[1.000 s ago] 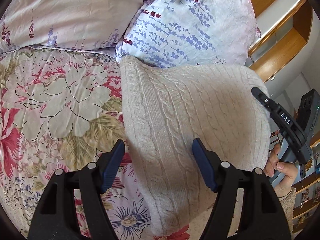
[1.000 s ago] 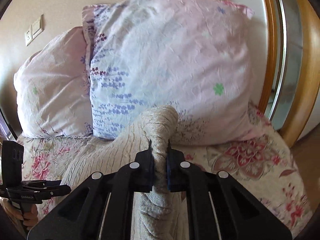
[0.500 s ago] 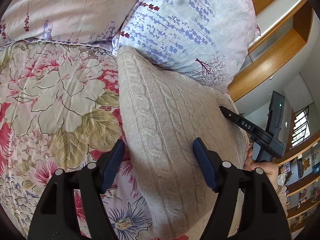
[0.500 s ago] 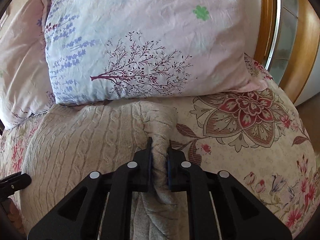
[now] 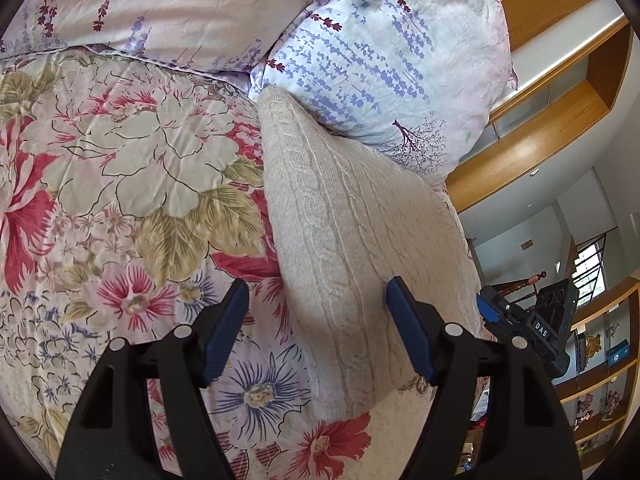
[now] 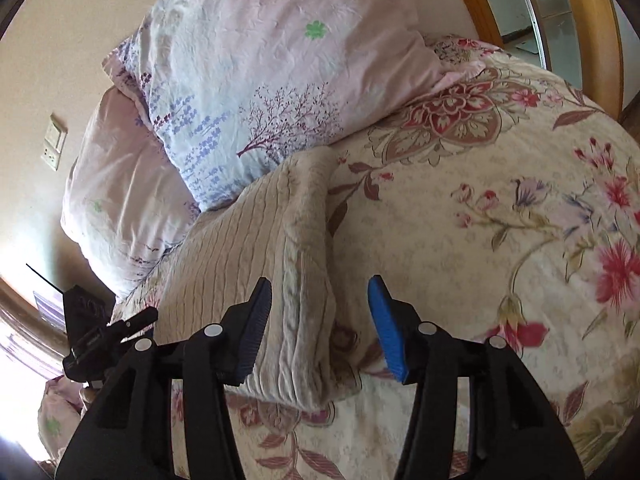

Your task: Fold small clothes

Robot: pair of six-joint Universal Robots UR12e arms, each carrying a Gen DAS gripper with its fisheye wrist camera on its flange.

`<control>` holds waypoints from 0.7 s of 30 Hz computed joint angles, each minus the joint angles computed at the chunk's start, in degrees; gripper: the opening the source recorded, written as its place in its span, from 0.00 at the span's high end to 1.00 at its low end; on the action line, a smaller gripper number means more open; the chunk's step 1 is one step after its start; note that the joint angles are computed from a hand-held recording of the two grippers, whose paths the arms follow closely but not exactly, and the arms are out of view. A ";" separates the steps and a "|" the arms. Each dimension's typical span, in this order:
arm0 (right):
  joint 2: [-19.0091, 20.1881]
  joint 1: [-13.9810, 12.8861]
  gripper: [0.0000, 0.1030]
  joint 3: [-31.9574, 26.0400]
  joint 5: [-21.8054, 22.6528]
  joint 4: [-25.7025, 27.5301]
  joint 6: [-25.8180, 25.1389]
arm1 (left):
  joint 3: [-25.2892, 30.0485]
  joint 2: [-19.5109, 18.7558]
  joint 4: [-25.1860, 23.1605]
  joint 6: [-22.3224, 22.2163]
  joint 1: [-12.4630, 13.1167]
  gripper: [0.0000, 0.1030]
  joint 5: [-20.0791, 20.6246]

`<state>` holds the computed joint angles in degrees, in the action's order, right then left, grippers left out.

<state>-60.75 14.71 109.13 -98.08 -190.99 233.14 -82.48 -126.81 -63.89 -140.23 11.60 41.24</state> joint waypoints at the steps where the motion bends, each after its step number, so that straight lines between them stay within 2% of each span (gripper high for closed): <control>1: 0.34 0.18 0.50 -0.18 0.28 0.21 -0.08 | -0.20 0.16 0.13 0.03 -0.03 0.31 0.28; 2: 0.70 0.26 0.57 -0.41 0.98 0.18 -0.09 | -0.44 0.32 0.46 -0.30 -0.04 0.31 0.42; 4: 1.53 0.13 0.84 -0.81 2.81 -0.97 -0.38 | -0.74 0.50 0.62 -0.53 0.05 0.34 0.12; 5: 1.89 0.08 0.87 -1.02 3.29 -1.50 -0.75 | -0.86 0.55 0.47 -0.36 0.08 0.38 -0.19; 6: 1.88 0.45 0.90 -1.20 1.82 -1.15 -1.34 | -0.94 0.62 0.13 -0.02 0.13 0.41 -0.49; 9: 1.43 1.83 0.91 -2.01 -4.44 -1.15 -3.64 | -1.31 1.04 -0.35 0.30 0.18 0.46 -0.73; 11: 1.06 2.71 0.91 -2.23 -8.52 -2.46 -5.53 | -1.68 1.39 -0.95 1.16 0.04 0.45 -0.37; 13: 0.71 3.15 0.91 -2.59 -11.09 -0.40 -7.07 | -2.27 1.77 -1.07 2.03 -0.11 0.41 0.30; 17: 1.04 2.76 0.91 -3.11 -9.89 7.58 -5.06 | -2.85 1.82 -1.11 2.58 -0.50 0.41 1.65; 21: 1.80 2.51 0.91 -2.79 -8.47 7.55 -3.25 | -4.13 2.24 2.95 2.26 -0.87 0.41 2.75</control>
